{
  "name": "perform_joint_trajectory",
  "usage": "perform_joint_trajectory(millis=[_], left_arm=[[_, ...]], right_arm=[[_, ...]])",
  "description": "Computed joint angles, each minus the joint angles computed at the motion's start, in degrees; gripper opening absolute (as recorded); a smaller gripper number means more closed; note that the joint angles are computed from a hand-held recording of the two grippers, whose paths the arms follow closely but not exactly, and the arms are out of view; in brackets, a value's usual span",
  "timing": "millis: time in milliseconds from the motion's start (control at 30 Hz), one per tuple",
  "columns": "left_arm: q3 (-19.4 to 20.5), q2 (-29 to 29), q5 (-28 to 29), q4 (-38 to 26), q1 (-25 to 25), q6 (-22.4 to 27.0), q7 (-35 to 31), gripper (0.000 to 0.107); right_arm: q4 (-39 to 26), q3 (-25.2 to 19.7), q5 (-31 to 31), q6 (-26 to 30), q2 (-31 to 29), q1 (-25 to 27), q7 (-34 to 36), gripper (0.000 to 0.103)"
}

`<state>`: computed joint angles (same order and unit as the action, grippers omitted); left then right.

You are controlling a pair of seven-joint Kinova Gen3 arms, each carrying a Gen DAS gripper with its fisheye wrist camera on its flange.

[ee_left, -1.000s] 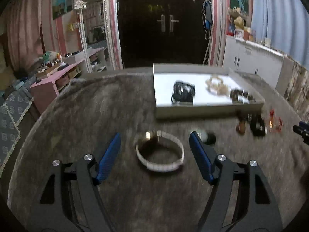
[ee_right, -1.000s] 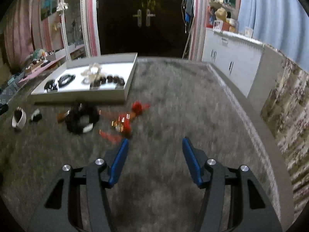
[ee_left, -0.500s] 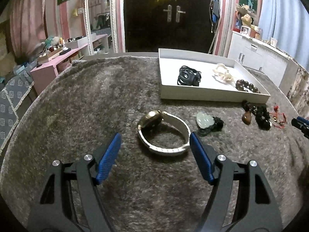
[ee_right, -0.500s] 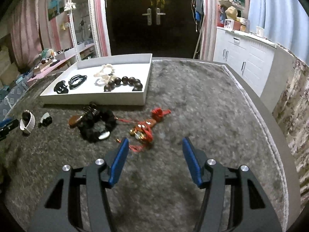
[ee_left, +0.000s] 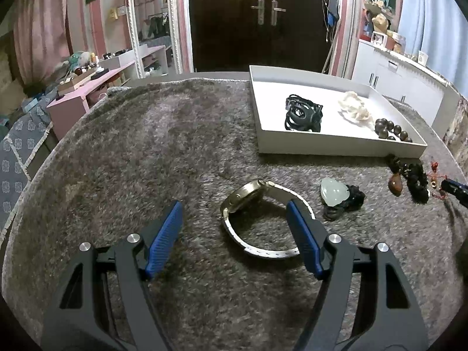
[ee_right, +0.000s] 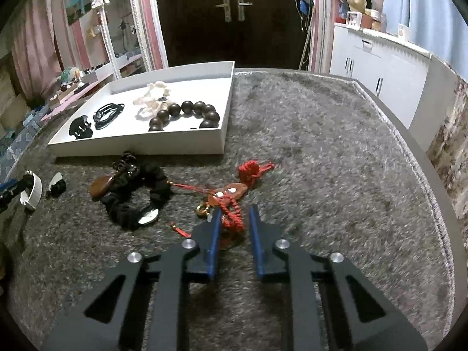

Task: Organize jewelry
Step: 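Grasp the white-band watch with the left tool while the right grasps the red tassel charm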

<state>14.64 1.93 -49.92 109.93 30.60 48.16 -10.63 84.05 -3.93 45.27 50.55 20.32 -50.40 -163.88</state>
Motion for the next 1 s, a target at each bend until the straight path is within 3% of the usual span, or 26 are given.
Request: perform_joint_trajectory(millis=[400, 533, 733, 1000], left_arm=[[-1.52, 0.95, 4.66, -0.05, -1.73, -3.86, -3.43, 0.054], [-2.14, 1.92, 7.89, -1.22, -2.28, -4.10, -7.29, 0.033], [-2.99, 2.17, 9.00, -1.44, -2.02, -4.28, -8.03, 0.021], [-2.47, 1.10, 8.54, -0.49, -1.67, -4.45, -6.53, 0.014]], right_arm=[[-1.71, 0.22, 0.53, 2.87, 1.36, -0.93, 0.53, 0.018], [-1.66, 0.35, 0.72, 2.91, 1.37, -1.13, 0.19, 0.018], [-1.55, 0.33, 0.74, 2.81, 1.30, -1.16, 0.33, 0.018], [-0.87, 0.49, 1.52, 2.18, 0.93, -1.41, -1.02, 0.018]])
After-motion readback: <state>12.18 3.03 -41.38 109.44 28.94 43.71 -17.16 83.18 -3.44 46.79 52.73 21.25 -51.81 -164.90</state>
